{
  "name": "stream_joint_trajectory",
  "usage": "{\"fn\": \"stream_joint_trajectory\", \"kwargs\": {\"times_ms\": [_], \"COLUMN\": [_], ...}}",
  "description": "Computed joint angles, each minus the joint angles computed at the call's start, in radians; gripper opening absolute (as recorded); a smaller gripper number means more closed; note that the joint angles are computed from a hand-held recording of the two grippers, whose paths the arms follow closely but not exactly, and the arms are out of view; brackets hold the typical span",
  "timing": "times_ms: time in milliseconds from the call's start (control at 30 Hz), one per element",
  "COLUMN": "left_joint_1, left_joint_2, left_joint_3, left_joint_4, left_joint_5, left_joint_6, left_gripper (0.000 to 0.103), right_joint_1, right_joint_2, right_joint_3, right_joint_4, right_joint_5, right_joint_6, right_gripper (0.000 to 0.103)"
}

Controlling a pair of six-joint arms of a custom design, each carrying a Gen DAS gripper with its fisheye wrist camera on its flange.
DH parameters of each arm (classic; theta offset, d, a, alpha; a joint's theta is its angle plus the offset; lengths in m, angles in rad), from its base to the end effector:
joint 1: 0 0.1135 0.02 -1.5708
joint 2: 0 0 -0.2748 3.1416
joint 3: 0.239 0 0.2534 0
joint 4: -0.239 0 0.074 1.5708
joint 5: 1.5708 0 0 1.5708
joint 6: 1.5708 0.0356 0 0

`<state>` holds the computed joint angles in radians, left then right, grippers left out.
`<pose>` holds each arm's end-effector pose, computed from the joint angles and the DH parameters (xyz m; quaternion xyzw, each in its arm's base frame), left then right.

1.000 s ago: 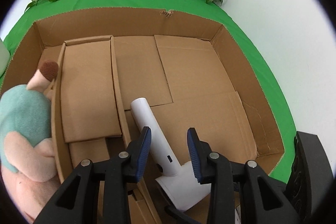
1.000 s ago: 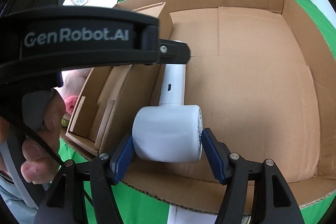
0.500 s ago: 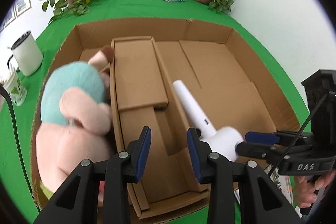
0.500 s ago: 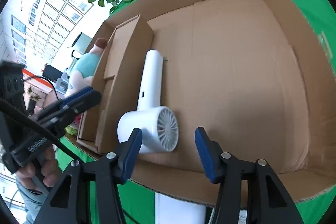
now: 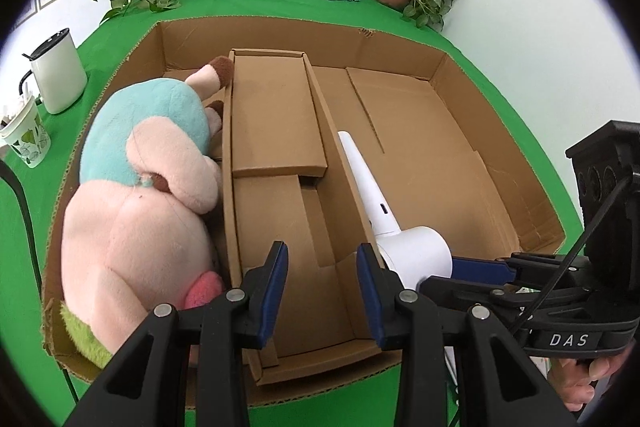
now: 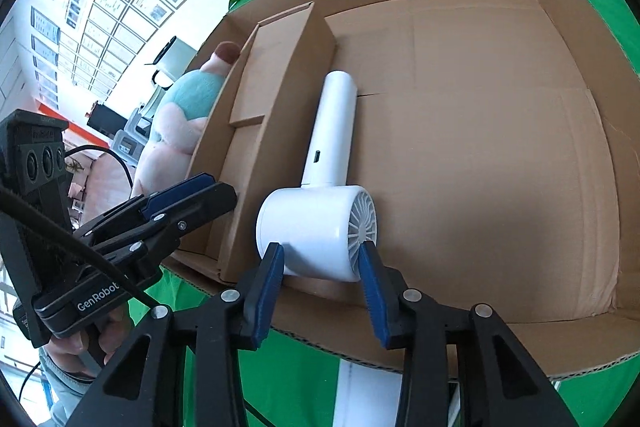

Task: Organize objects
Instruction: 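Lower the hair dryer into the box beside the cardboard insert and open both tools, then withdraw both tools from the box toward the white rectangular device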

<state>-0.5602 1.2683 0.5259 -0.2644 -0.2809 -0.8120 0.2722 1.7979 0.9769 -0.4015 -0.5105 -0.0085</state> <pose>0.1899 -0.1074 0.1621 -0.1581 0.9386 -0.0705 0.2984 0.3126 0.1053 0.1432 -0.1766 0.9375 0.2685 0.1335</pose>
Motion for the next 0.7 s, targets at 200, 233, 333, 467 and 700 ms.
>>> {"fn": "stream_joint_trajectory", "kwargs": {"times_ms": [200, 233, 333, 467, 700], "left_joint_1": [-0.043, -0.058, -0.082, -0.082, -0.087], "left_joint_2": [0.018, 0.016, 0.023, 0.017, -0.005], "left_joint_3": [-0.01, -0.013, -0.007, -0.01, -0.024], "left_joint_4": [-0.017, -0.017, -0.033, -0.036, -0.039], "left_joint_5": [-0.034, -0.055, -0.076, -0.073, -0.052], "left_joint_6": [-0.021, -0.026, -0.054, -0.078, -0.103], "left_gripper": [0.031, 0.031, 0.03, 0.029, 0.028], "right_joint_1": [0.019, 0.018, 0.025, 0.028, 0.016], "right_joint_2": [0.021, 0.025, 0.03, 0.028, 0.016], "right_joint_3": [0.013, 0.017, 0.022, 0.021, 0.027], "right_joint_4": [0.013, 0.01, 0.007, 0.008, 0.006], "right_joint_5": [-0.02, -0.029, -0.03, -0.027, 0.031], "right_joint_6": [0.005, 0.005, 0.003, 0.004, 0.013], "right_gripper": [0.04, 0.04, 0.04, 0.04, 0.053]}}
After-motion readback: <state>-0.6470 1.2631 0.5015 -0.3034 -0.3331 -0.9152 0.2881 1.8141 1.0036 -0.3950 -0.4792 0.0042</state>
